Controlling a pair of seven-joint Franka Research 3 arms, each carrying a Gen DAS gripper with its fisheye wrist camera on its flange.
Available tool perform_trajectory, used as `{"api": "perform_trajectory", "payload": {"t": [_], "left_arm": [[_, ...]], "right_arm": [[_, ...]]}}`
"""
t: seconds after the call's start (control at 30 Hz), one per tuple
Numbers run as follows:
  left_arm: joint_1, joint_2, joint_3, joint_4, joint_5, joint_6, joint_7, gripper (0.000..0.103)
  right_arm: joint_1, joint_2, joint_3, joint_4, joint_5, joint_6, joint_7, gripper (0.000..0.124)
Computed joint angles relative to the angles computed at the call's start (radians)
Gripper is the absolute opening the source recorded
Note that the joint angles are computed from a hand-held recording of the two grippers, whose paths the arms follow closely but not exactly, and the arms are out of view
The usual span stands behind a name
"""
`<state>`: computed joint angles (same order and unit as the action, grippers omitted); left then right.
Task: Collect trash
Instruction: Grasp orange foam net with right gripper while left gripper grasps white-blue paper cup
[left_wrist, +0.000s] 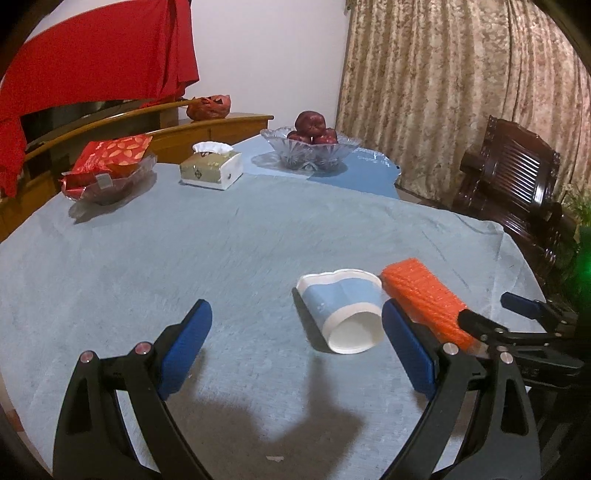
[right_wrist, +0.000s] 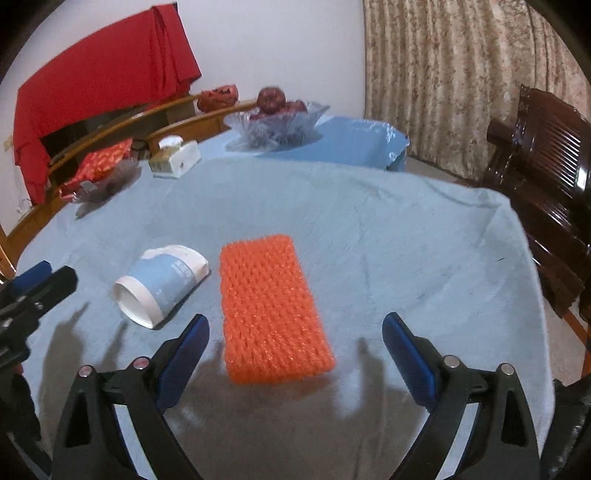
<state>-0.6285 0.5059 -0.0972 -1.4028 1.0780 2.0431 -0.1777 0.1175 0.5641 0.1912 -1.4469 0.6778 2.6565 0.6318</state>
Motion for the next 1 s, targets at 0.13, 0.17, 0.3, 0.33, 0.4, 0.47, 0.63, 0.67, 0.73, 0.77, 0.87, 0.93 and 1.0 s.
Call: {"api": "perform_trajectory", "payload": {"t": [0.13,0.17,0.3,0.33,0.4,0.47,0.63,0.67,0.73,0.77,0.87,0.93,1.0], "left_arm": [[0.013,-0.001,0.001,-0.015,-0.006,0.021,-0.005,0.091],[0.016,-0.001,0.002,-0.017,-0.007,0.028,-0.006,0.091],[0.025,0.007,0.004,-0.012,-0.011,0.049,-0.003,0.091],[0.025,0.011,0.005,-0.007,-0.013,0.051,0.000,0.091],[0.028,0.026,0.006,0.013,-0.021,0.060,0.016,0.091],[0.029,0.046,0.009,0.040,-0.035,0.067,0.036,0.091],[0.029,0.094,0.026,0.106,-0.069,0.094,0.068,0.091],[0.029,0.103,0.030,0.116,-0.077,0.101,0.073,0.091],[0.029,0.118,0.037,0.134,-0.094,0.109,0.086,0.091],[0.031,0.133,0.038,0.154,-0.107,0.109,0.103,0.091],[0.029,0.179,0.045,0.220,-0.150,0.091,0.162,0.091],[0.027,0.204,0.051,0.255,-0.178,0.081,0.196,0.091],[0.027,0.234,0.055,0.300,-0.213,0.066,0.239,0.091]], "right_arm": [[0.036,0.040,-0.034,0.054,-0.075,-0.050,0.066,0.092],[0.042,0.048,-0.038,0.066,-0.091,-0.060,0.081,0.092],[0.048,0.082,-0.048,0.124,-0.146,-0.139,0.124,0.069],[0.046,0.088,-0.047,0.136,-0.151,-0.157,0.131,0.061],[0.034,0.095,-0.037,0.146,-0.142,-0.166,0.129,0.048],[0.020,0.096,-0.023,0.151,-0.126,-0.184,0.112,0.028],[0.007,0.082,-0.014,0.132,-0.087,-0.162,0.083,0.020],[0.007,0.079,-0.015,0.128,-0.082,-0.151,0.083,0.020],[0.005,0.079,-0.019,0.130,-0.077,-0.139,0.085,0.020],[0.005,0.084,-0.023,0.139,-0.079,-0.140,0.091,0.020],[0.004,0.101,-0.030,0.166,-0.087,-0.147,0.113,0.020],[0.002,0.106,-0.028,0.172,-0.088,-0.145,0.115,0.020],[-0.002,0.109,-0.023,0.174,-0.085,-0.142,0.112,0.020]]}}
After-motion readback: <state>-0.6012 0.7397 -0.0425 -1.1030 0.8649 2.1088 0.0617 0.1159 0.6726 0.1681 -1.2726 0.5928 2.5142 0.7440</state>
